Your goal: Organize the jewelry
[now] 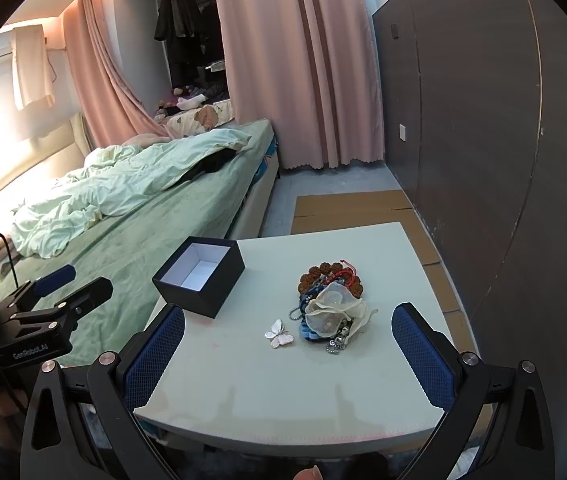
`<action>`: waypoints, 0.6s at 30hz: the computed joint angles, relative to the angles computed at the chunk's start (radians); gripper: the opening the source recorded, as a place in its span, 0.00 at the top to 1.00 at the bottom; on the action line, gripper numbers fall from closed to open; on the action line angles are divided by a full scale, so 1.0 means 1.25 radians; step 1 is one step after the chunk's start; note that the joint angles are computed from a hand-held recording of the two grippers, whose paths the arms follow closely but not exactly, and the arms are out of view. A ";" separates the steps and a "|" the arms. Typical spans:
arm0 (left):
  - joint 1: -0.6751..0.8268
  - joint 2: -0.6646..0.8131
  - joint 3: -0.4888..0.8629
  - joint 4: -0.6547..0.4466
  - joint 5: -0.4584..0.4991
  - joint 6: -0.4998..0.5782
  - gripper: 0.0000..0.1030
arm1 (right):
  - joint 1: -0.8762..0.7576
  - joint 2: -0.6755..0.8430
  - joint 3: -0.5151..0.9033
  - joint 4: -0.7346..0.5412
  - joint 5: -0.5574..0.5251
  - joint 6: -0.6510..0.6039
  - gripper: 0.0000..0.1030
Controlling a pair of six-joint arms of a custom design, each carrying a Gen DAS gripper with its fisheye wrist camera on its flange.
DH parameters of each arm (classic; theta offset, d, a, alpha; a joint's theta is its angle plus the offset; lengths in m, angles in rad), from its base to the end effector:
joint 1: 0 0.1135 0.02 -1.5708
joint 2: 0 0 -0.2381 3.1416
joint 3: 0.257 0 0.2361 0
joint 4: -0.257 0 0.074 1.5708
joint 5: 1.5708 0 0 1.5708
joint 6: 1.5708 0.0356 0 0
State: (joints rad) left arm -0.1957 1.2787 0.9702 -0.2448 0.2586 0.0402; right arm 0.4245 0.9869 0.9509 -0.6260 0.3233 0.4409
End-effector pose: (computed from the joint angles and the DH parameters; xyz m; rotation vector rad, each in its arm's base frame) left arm 0.2724 -0.0633 0.2724 0.4021 2.0869 -0.3666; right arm 0.1906 0.0738 0.2977 0.1923 2.1873 0.1243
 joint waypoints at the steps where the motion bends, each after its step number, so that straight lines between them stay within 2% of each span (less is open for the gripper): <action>1: -0.001 0.001 0.001 0.000 -0.002 0.000 0.00 | -0.003 -0.002 0.000 0.000 -0.001 0.000 0.00; 18: -0.001 -0.009 -0.007 0.004 -0.006 0.005 0.00 | 0.000 -0.010 -0.012 0.011 0.012 0.005 0.00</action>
